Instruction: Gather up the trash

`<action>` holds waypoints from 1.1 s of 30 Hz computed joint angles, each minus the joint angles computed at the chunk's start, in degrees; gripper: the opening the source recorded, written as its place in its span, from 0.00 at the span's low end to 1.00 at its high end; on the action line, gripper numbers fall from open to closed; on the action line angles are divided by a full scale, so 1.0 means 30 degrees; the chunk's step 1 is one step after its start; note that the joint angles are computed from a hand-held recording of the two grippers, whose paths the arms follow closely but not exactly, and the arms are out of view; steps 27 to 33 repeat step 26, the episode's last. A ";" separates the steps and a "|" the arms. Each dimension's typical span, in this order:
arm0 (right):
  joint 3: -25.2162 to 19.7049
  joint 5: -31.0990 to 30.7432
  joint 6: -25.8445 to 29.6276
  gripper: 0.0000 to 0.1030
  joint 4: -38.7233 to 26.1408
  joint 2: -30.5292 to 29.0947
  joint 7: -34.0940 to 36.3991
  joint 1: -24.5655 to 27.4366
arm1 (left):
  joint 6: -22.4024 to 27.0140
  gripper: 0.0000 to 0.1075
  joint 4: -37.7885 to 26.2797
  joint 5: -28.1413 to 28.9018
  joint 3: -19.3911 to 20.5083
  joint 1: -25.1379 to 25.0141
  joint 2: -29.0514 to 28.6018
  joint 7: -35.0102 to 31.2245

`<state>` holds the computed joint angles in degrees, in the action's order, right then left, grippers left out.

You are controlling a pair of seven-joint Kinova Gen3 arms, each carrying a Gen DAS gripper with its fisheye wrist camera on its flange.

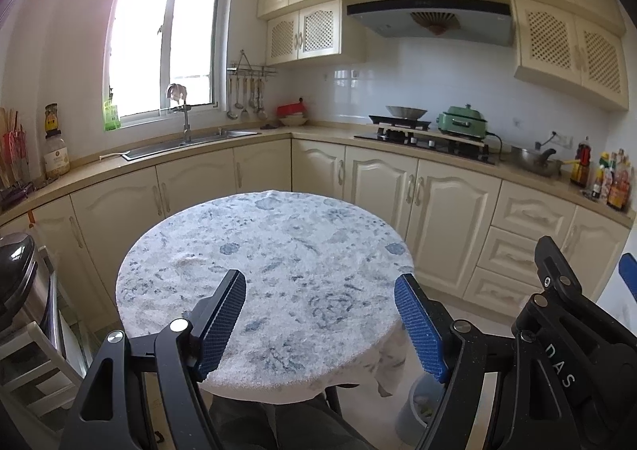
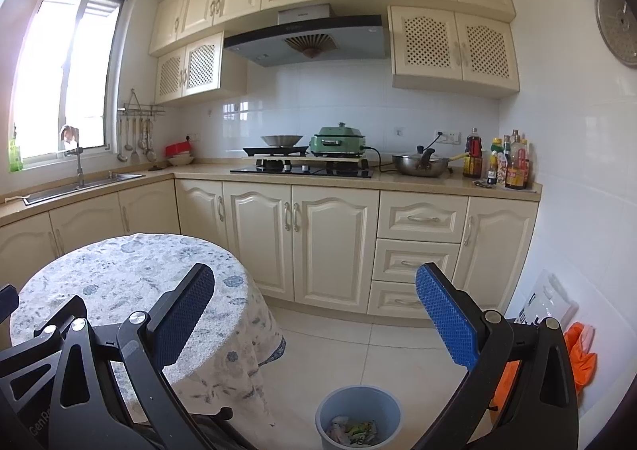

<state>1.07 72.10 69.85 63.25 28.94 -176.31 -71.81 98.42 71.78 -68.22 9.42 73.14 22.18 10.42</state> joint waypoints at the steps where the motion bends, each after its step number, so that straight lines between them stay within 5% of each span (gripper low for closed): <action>1: -0.0003 -0.0006 -0.0007 1.00 0.0009 0.0000 -0.0001 0.0000 | 0.0123 0.68 -0.0106 0.0019 0.0009 0.0058 0.0054 -0.0012; 33: 0.0015 -0.0417 0.0225 1.00 -0.0148 0.0071 0.0419 -0.0090 | 0.0050 0.68 -0.0633 0.0687 -0.0053 0.0119 0.0064 -0.0174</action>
